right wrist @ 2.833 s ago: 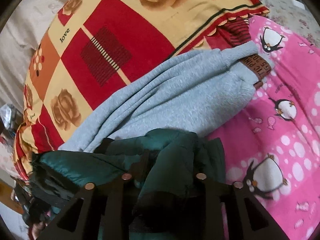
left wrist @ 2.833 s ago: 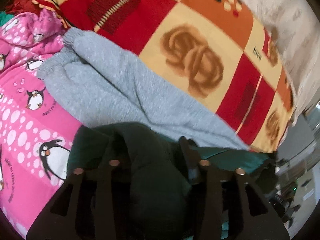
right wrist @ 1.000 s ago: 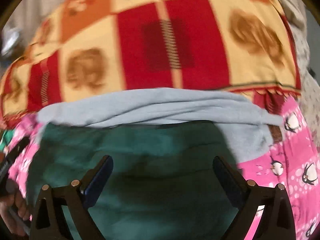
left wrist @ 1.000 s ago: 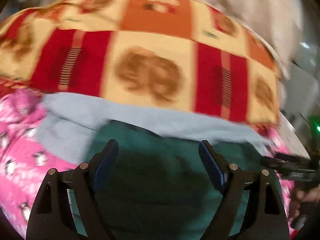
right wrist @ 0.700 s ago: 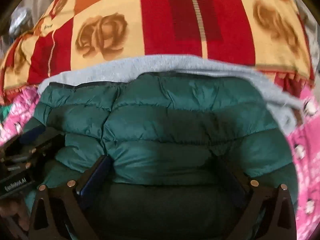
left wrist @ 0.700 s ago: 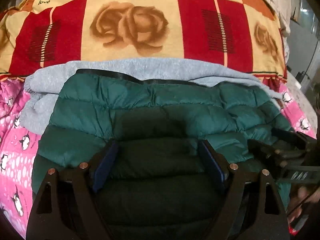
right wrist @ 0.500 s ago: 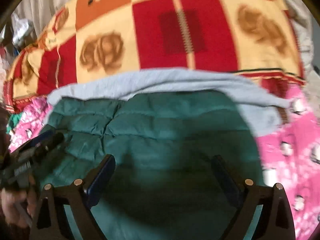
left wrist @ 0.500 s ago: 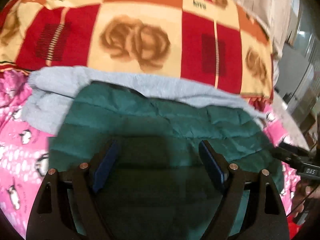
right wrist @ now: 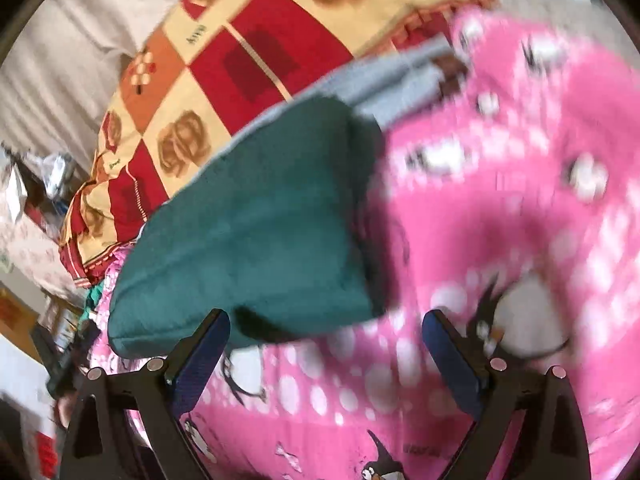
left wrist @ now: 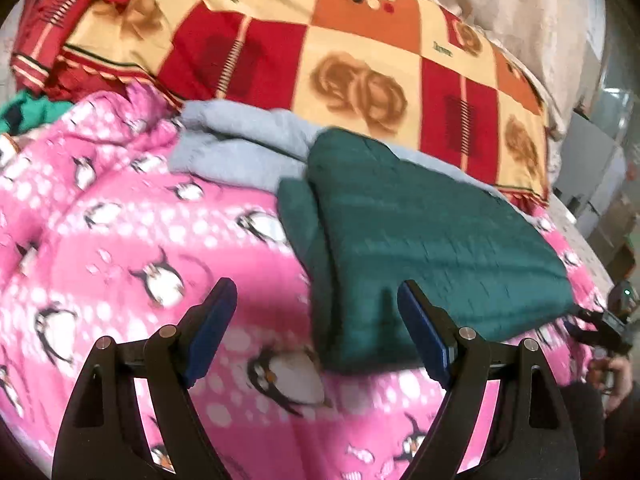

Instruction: Fold large clothes

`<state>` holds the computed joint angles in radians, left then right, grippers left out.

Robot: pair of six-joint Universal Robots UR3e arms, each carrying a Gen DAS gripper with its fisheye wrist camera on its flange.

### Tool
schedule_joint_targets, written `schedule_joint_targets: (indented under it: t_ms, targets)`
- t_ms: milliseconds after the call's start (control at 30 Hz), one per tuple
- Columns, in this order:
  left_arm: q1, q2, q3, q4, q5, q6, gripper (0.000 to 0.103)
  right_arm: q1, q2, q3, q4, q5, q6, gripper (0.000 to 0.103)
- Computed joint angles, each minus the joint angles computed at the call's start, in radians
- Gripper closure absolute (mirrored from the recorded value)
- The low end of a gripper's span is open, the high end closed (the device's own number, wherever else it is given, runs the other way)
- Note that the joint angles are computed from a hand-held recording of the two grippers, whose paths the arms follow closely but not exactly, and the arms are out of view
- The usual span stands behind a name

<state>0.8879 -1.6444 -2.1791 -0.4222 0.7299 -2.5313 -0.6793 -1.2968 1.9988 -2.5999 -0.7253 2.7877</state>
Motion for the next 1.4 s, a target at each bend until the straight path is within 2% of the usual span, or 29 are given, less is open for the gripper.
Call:
schedule_joint_targets:
  t_ms: [67, 133, 167, 200, 233, 267, 333, 367, 400, 500, 567, 633, 733, 867, 933, 1000, 1033, 1067, 1100, 1167, 1200, 1267, 1300, 1400]
  targets:
    - [-0.003, 0.016, -0.034, 0.014, -0.025, 0.021, 0.020, -0.007, 0.000, 0.006, 0.017, 0.038, -0.040, 0.004]
    - [-0.024, 0.017, -0.049, 0.033, -0.041, 0.017, 0.020, -0.011, 0.008, -0.046, 0.172, 0.103, -0.143, 0.005]
    - [-0.042, 0.011, -0.054, 0.058, -0.043, 0.003, 0.020, -0.017, 0.015, -0.074, 0.261, 0.146, -0.199, 0.009]
    - [-0.063, 0.005, -0.052, 0.053, -0.041, 0.003, 0.021, -0.026, 0.026, -0.107, 0.370, 0.200, -0.267, 0.019]
    - [-0.084, 0.003, -0.045, 0.030, -0.035, 0.011, 0.024, -0.022, 0.047, -0.136, 0.417, 0.224, -0.286, 0.022]
    - [-0.106, -0.003, -0.030, 0.018, -0.019, 0.009, 0.034, -0.006, 0.078, -0.166, 0.408, 0.222, -0.260, 0.024]
    - [-0.152, 0.004, -0.072, 0.139, 0.054, -0.034, 0.047, 0.024, 0.139, -0.215, 0.348, 0.203, -0.182, 0.041]
    - [-0.159, 0.008, -0.085, 0.170, 0.074, -0.044, 0.059, 0.028, 0.164, -0.234, 0.333, 0.212, -0.163, 0.043]
    - [-0.150, 0.019, -0.103, 0.176, 0.069, -0.042, 0.063, 0.033, 0.190, -0.249, 0.292, 0.228, -0.131, 0.045]
    - [-0.116, 0.036, -0.142, 0.177, 0.032, -0.025, 0.068, 0.061, 0.264, -0.331, 0.182, 0.223, -0.034, 0.047]
    - [-0.135, 0.005, -0.174, 0.304, 0.062, -0.081, 0.068, 0.092, 0.327, -0.423, 0.132, 0.205, 0.042, 0.047]
    - [-0.176, -0.048, -0.165, 0.402, 0.118, -0.150, 0.067, 0.110, 0.365, -0.499, 0.168, 0.196, 0.059, 0.046]
    - [-0.196, -0.074, -0.141, 0.423, 0.151, -0.190, 0.064, 0.104, 0.345, -0.510, 0.252, 0.201, 0.023, 0.045]
    - [-0.165, -0.034, -0.134, 0.318, 0.135, -0.188, 0.053, 0.042, 0.213, -0.405, 0.441, 0.215, -0.119, 0.044]
    - [-0.136, 0.045, -0.172, 0.253, 0.130, -0.183, 0.053, 0.002, 0.103, -0.309, 0.491, 0.215, -0.187, 0.043]
    - [-0.097, 0.162, -0.237, 0.184, 0.111, -0.173, 0.051, -0.028, -0.056, -0.196, 0.481, 0.152, -0.210, 0.042]
    - [-0.086, 0.237, -0.274, 0.150, 0.119, -0.177, 0.045, -0.034, -0.122, -0.153, 0.461, 0.119, -0.217, 0.042]
    - [-0.086, 0.303, -0.306, 0.134, 0.137, -0.194, 0.027, -0.030, -0.206, -0.102, 0.418, 0.063, -0.209, 0.041]
    - [-0.075, 0.394, -0.349, 0.099, 0.133, -0.200, 0.015, -0.018, -0.284, -0.057, 0.374, 0.005, -0.199, 0.039]
    - [-0.066, 0.556, -0.392, -0.032, 0.118, -0.174, 0.012, 0.012, -0.395, 0.004, 0.314, -0.079, -0.179, 0.032]
    - [-0.098, 0.607, -0.383, -0.104, 0.152, -0.170, 0.012, 0.032, -0.461, 0.033, 0.290, -0.125, -0.161, 0.028]
    - [-0.196, 0.621, -0.340, -0.189, 0.253, -0.192, 0.010, 0.046, -0.551, 0.068, 0.282, -0.172, -0.136, 0.027]
    - [-0.247, 0.629, -0.334, -0.198, 0.305, -0.215, 0.010, 0.041, -0.593, 0.079, 0.301, -0.179, -0.130, 0.027]
    - [-0.398, 0.664, -0.352, -0.114, 0.468, -0.300, 0.010, 0.015, -0.698, 0.096, 0.409, -0.170, -0.157, 0.027]
